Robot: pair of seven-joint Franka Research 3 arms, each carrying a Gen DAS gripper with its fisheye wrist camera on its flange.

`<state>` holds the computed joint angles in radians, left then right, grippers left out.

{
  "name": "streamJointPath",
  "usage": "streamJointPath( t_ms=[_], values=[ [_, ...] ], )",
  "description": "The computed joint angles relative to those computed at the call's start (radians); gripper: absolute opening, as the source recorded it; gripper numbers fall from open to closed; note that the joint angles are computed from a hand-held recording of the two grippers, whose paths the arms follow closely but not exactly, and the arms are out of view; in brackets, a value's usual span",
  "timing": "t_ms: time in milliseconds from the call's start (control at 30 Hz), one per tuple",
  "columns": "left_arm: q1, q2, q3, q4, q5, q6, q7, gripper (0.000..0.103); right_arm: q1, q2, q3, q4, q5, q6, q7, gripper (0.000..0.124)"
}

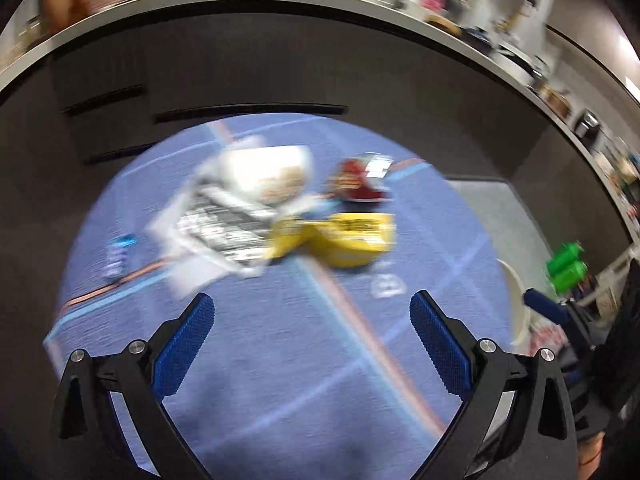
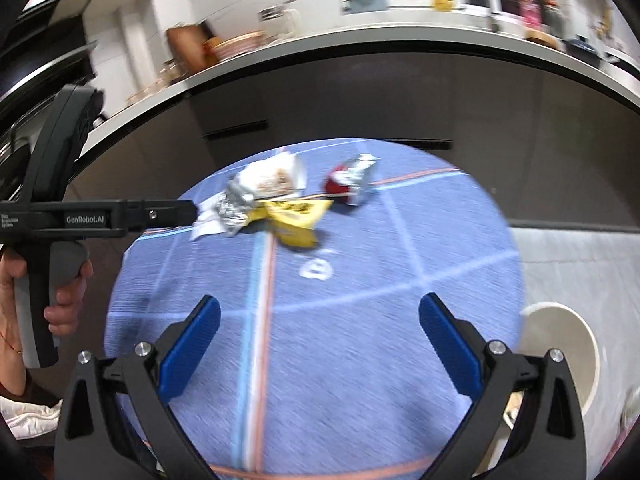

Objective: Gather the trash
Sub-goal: 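Move both tools back over the table, then grasp the yellow wrapper with the right tool while the left tool grasps the blue bottle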

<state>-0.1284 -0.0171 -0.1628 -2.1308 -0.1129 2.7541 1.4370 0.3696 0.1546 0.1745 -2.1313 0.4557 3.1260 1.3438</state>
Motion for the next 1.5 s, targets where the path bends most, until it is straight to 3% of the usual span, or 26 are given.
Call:
streamJointPath(
  t_ms=[167, 267, 467, 700, 800, 900, 967, 1067, 1167, 1400, 1500],
  values=[
    [0.049, -0.032, 0.048, -0.050, -0.020, -0.002, 0.001, 0.095, 0.081, 0.117, -0.073, 0.161, -0.148, -0.091, 0.108, 0.100],
    [0.066, -0.017, 0.065, -0.034, -0.087, -0.019, 0.064, 0.095, 0.114, 0.192, -0.107, 0.266, -0.220, -0.141, 0.161, 0.099],
    [0.114, 0.003, 0.076, -0.024, -0.101, -0.012, 0.138, 0.093, 0.130, 0.328, -0.137, 0.458, -0.312, -0.236, 0.204, 0.094],
    [0.160, 0.096, 0.071, 0.049, -0.048, -0.054, 0.156, 0.069, 0.130, 0.467, -0.149, 0.660, -0.351, -0.325, 0.232, 0.087],
    [0.178, 0.133, 0.055, 0.082, -0.051, -0.071, 0.171, 0.065, 0.124, 0.501, -0.142, 0.704, -0.350, -0.344, 0.235, 0.083],
    [0.194, 0.164, 0.038, 0.115, -0.081, -0.086, 0.196, 0.065, 0.130, 0.513, -0.147, 0.718, -0.359, -0.358, 0.239, 0.070],
    [0.203, 0.183, 0.029, 0.134, -0.096, -0.091, 0.201, 0.065, 0.130, 0.517, -0.148, 0.722, -0.362, -0.371, 0.242, 0.045],
    [0.215, 0.196, 0.019, 0.148, -0.118, -0.098, 0.214, 0.063, 0.118, 0.514, -0.135, 0.714, -0.355, -0.382, 0.233, 0.022],
    [0.220, 0.207, 0.015, 0.162, -0.119, -0.110, 0.218, 0.056, 0.116, 0.486, -0.126, 0.669, -0.344, -0.362, 0.221, 0.012],
    [0.229, 0.216, 0.008, 0.163, -0.139, -0.121, 0.232, 0.036, 0.166, 0.340, -0.171, 0.453, -0.381, -0.265, 0.287, 0.009],
    [0.227, 0.220, 0.012, 0.166, -0.127, -0.118, 0.214, 0.027, 0.152, 0.282, -0.152, 0.367, -0.366, -0.216, 0.305, 0.009]
  ],
)
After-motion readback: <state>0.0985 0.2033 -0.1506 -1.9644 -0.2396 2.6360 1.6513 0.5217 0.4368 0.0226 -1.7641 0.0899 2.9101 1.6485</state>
